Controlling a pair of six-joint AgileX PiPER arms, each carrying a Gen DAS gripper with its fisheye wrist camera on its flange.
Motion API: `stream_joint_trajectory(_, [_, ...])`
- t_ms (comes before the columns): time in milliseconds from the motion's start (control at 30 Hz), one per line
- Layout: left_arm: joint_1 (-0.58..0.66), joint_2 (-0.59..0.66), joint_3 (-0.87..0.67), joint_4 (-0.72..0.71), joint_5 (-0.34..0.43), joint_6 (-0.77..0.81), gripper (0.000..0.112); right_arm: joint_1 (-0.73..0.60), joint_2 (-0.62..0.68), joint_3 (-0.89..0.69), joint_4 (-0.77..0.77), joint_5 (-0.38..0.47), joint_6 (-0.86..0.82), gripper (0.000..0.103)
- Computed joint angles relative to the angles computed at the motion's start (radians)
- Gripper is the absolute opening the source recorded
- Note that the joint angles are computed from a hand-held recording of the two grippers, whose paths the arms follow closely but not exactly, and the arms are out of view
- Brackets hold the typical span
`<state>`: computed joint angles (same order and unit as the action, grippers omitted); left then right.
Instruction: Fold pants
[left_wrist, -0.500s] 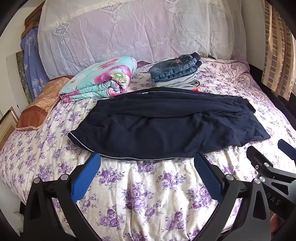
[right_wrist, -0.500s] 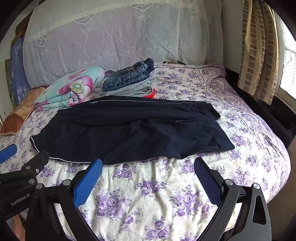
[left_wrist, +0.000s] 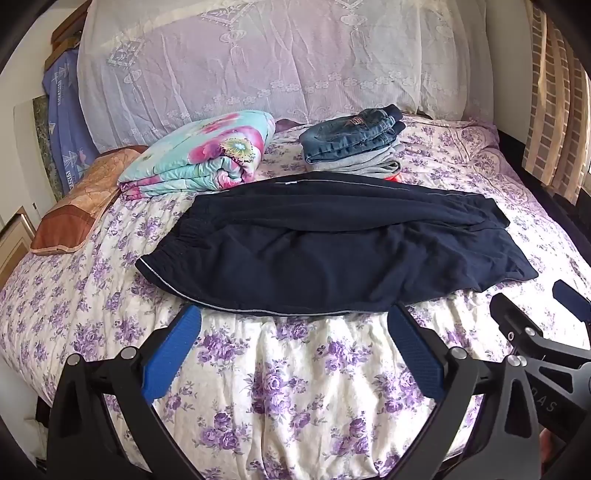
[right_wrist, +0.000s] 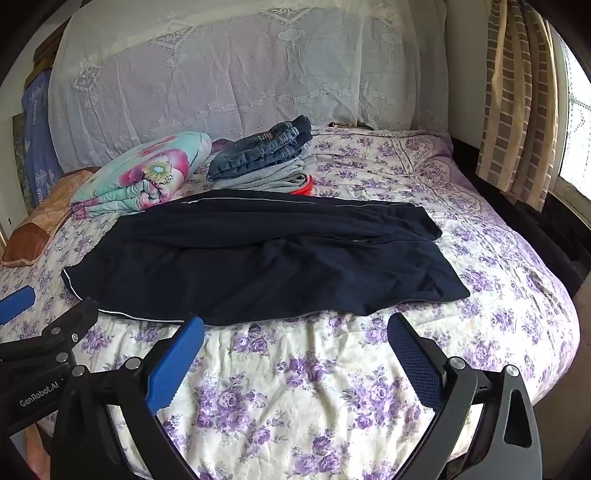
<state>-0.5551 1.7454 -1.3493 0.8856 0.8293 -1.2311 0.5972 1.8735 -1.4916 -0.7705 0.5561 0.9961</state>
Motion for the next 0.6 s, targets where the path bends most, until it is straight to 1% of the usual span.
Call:
stream_joint_trajectory(133, [0.003, -0.019, 0.01, -0.007, 0.001, 0.002, 0.098, 0.002, 0.001, -0.001, -0.004, 0.003, 0.003, 0.1])
stream_joint_trajectory(600, [0.009, -0.029, 0.017, -0.015, -0.007, 0.006, 0.098, 0.012, 0.005, -0.011, -0.018, 0.017, 0.012, 0.1])
